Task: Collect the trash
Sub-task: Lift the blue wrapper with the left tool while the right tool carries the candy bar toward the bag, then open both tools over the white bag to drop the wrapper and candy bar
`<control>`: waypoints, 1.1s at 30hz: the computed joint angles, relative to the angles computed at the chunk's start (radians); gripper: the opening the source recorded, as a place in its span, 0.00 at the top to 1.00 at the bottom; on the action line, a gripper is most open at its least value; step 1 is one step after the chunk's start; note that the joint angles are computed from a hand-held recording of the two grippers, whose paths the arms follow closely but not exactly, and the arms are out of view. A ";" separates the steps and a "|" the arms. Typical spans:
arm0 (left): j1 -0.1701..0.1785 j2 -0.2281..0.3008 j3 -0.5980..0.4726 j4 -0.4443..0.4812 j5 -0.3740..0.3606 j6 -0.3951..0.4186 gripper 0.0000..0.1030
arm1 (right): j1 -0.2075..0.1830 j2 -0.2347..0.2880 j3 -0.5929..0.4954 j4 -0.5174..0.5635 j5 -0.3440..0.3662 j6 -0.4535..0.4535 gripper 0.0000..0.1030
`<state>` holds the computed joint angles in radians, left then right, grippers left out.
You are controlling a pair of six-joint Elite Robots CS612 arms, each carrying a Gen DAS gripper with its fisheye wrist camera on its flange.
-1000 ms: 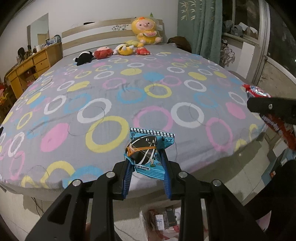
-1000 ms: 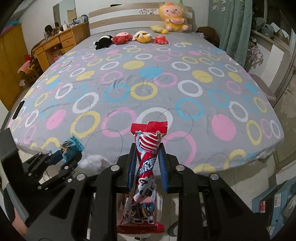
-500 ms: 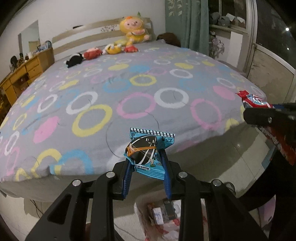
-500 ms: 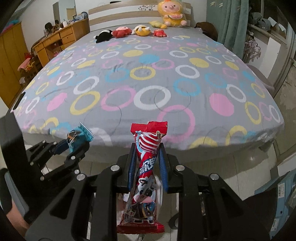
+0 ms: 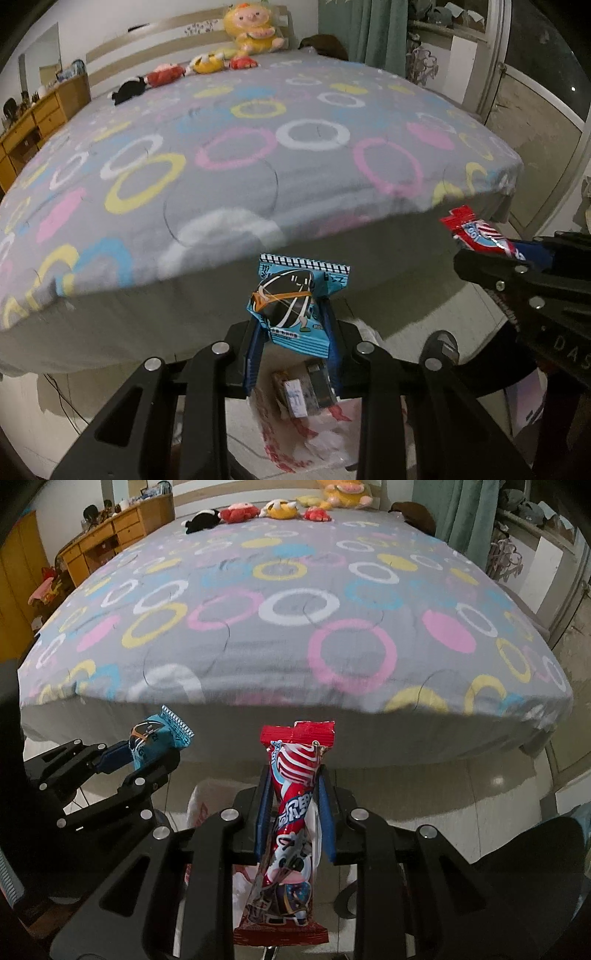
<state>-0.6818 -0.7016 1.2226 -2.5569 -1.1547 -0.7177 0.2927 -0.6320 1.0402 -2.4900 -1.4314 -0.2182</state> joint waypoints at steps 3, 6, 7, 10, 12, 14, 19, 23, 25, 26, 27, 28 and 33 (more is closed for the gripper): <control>0.002 0.009 -0.005 0.022 -0.028 -0.019 0.72 | 0.000 0.006 0.003 0.007 -0.001 -0.004 0.78; 0.002 0.018 -0.005 0.038 -0.053 -0.037 0.72 | 0.001 0.015 0.001 0.025 0.000 -0.009 0.78; 0.003 0.020 -0.004 0.037 -0.057 -0.041 0.72 | 0.001 0.017 -0.001 0.032 0.000 -0.009 0.78; 0.005 0.026 0.011 0.039 -0.080 -0.060 0.72 | 0.002 0.029 -0.006 0.060 0.004 -0.009 0.78; 0.005 0.033 0.005 0.057 -0.084 -0.047 0.72 | 0.003 0.036 -0.012 0.078 0.001 -0.014 0.78; 0.007 0.039 -0.002 0.061 -0.097 -0.037 0.72 | 0.005 0.042 -0.015 0.092 -0.001 -0.021 0.78; 0.012 0.055 -0.019 0.106 -0.128 -0.033 0.72 | 0.006 0.061 -0.021 0.123 -0.015 -0.020 0.78; 0.018 0.076 -0.043 0.148 -0.168 -0.023 0.72 | 0.004 0.081 -0.039 0.163 -0.025 -0.008 0.78; 0.019 0.083 -0.048 0.158 -0.188 -0.015 0.72 | 0.003 0.094 -0.049 0.185 -0.029 -0.005 0.78; 0.021 0.087 -0.053 0.165 -0.202 -0.011 0.72 | 0.003 0.098 -0.054 0.190 -0.033 -0.005 0.78; 0.022 0.095 -0.065 0.178 -0.210 -0.008 0.72 | 0.004 0.106 -0.062 0.201 -0.035 -0.003 0.78; 0.023 0.099 -0.070 0.188 -0.216 -0.005 0.72 | 0.004 0.112 -0.070 0.213 -0.033 -0.002 0.78; 0.023 0.117 -0.085 0.236 -0.248 0.022 0.71 | 0.006 0.143 -0.114 0.269 -0.032 -0.004 0.78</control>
<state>-0.6592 -0.5851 1.1373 -2.3209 -1.4028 -0.6958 0.2984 -0.4891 0.9260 -2.2206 -1.4630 -0.2222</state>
